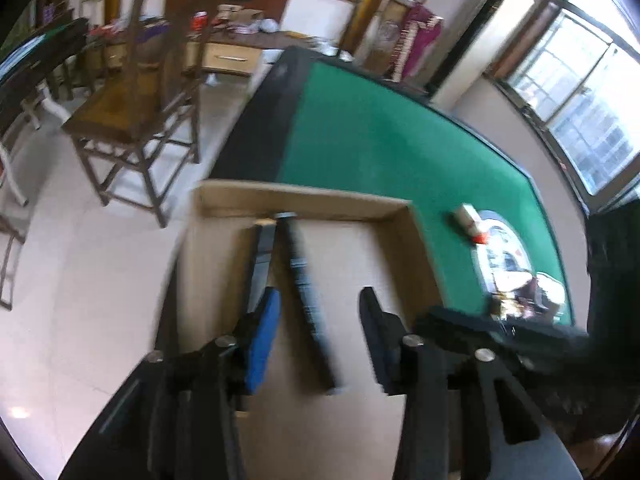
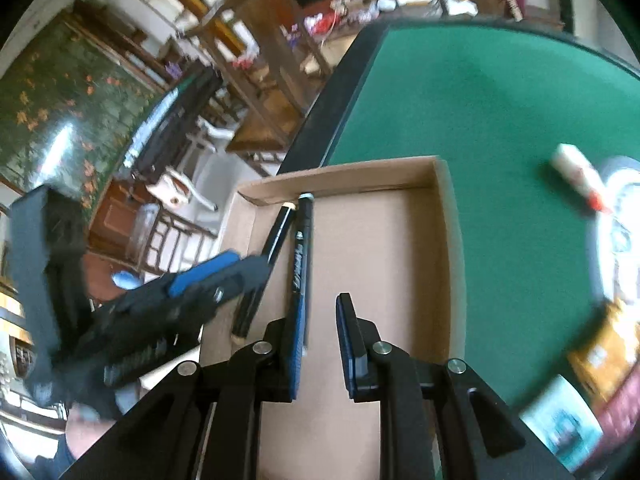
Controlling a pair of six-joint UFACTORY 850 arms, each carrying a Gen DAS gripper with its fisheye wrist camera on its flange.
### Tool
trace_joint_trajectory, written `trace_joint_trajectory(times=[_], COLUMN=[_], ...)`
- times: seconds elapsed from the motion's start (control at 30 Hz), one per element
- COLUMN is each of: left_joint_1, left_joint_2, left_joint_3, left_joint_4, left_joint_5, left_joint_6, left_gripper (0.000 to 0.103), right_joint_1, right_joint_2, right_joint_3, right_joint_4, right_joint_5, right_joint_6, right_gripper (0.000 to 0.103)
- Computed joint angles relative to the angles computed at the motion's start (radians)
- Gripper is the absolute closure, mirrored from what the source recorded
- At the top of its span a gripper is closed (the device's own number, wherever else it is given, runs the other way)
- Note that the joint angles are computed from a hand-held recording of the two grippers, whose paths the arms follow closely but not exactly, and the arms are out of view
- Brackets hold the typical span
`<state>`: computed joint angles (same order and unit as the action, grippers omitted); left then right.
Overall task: Organize objects
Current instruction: 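Grasp the white bottle with orange cap with the left gripper, then grasp the white medicine box with the right gripper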
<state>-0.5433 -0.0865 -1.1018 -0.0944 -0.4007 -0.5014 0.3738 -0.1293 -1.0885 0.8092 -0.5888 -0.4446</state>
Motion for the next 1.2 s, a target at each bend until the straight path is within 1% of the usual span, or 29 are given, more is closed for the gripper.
trace_joint_trajectory(times=[0.07, 0.13, 0.2, 0.27, 0.3, 0.37, 0.4, 0.43, 0.47, 0.5, 0.57, 0.67, 0.77, 0.8, 0.83, 0.93, 0.97, 1.0, 1.03, 1.07, 1.1, 1.13, 1.2], left_joint_1=[-0.015, -0.035, -0.054, -0.077, -0.089, -0.115, -0.121, -0.124, -0.128, -0.134, -0.140, -0.144, -0.156, -0.158, -0.162, -0.171, -0.172, -0.177, -0.186, -0.190, -0.194, -0.199, -0.207], left_joint_2=[-0.027, -0.074, -0.133, -0.210, -0.245, -0.340, -0.383, -0.425, -0.465, -0.503, -0.568, -0.635, -0.703, -0.724, -0.760, -0.846, -0.875, -0.901, -0.927, -0.949, -0.959, -0.948, -0.919], left_joint_3=[-0.043, -0.107, -0.178, -0.272, -0.316, -0.438, -0.488, -0.535, -0.582, -0.631, -0.705, -0.785, -0.887, -0.920, -0.975, -1.108, -1.153, -1.192, -1.241, -1.278, -1.291, -1.270, -1.217], left_joint_4=[-0.118, -0.267, -0.352, -0.406, -0.406, -0.331, -0.339, -0.368, -0.355, -0.307, -0.260, -0.184, -0.051, -0.023, -0.002, 0.041, 0.046, 0.061, 0.118, 0.133, 0.146, 0.163, 0.183], left_joint_5=[0.000, -0.007, -0.034, -0.074, -0.084, -0.135, -0.152, -0.165, -0.185, -0.208, -0.227, -0.246, -0.305, -0.328, -0.369, -0.460, -0.490, -0.515, -0.541, -0.563, -0.572, -0.559, -0.530], left_joint_6=[0.095, 0.197, 0.250, 0.258, 0.244, 0.143, 0.118, 0.114, 0.077, 0.008, -0.102, -0.259, -0.396, -0.418, -0.429, -0.448, -0.441, -0.446, -0.454, -0.434, -0.419, -0.415, -0.392], left_gripper=[0.053, 0.051, 0.050, 0.050, 0.050, 0.050, 0.050, 0.050, 0.050, 0.050, 0.050, 0.050, 0.050, 0.050, 0.050, 0.050, 0.052, 0.056, 0.069, 0.077, 0.077, 0.077, 0.077], right_joint_1=[-0.051, -0.110, -0.175, -0.262, -0.312, -0.398, -0.462, -0.501, -0.554, -0.616, -0.694, -0.811, -0.882, -0.908, -0.929, -0.949, -0.957, -0.964, -0.974, -0.975, -0.977, -0.978, -0.972], right_joint_2=[0.100, 0.187, 0.268, 0.346, 0.383, 0.438, 0.469, 0.479, 0.493, 0.509, 0.510, 0.511, 0.491, 0.482, 0.476, 0.459, 0.453, 0.449, 0.445, 0.442, 0.437, 0.430, 0.419], right_joint_3=[0.082, 0.149, 0.207, 0.267, 0.294, 0.330, 0.353, 0.363, 0.377, 0.393, 0.392, 0.401, 0.400, 0.399, 0.400, 0.395, 0.392, 0.388, 0.386, 0.381, 0.376, 0.370, 0.363], right_joint_4=[0.011, -0.001, -0.034, -0.034, -0.050, -0.088, -0.099, -0.095, -0.086, -0.087, -0.093, -0.096, -0.088, -0.080, -0.076, -0.083, -0.083, -0.083, -0.084, -0.088, -0.091, -0.094, -0.102], right_joint_5=[0.008, 0.013, 0.010, -0.013, -0.026, -0.055, -0.079, -0.097, -0.118, -0.147, -0.184, -0.242, -0.273, -0.282, -0.290, -0.294, -0.298, -0.302, -0.304, -0.302, -0.301, -0.307, -0.310], right_joint_6=[-0.023, -0.023, -0.009, -0.028, -0.032, -0.041, -0.062, -0.082, -0.107, -0.137, -0.180, -0.261, -0.323, -0.345, -0.366, -0.387, -0.399, -0.411, -0.425, -0.426, -0.431, -0.437, -0.455], right_gripper=[0.083, 0.082, 0.081, 0.081, 0.081, 0.081, 0.081, 0.081, 0.081, 0.080, 0.080, 0.080, 0.080, 0.080, 0.080, 0.080, 0.080, 0.080, 0.080, 0.080, 0.079, 0.076, 0.066])
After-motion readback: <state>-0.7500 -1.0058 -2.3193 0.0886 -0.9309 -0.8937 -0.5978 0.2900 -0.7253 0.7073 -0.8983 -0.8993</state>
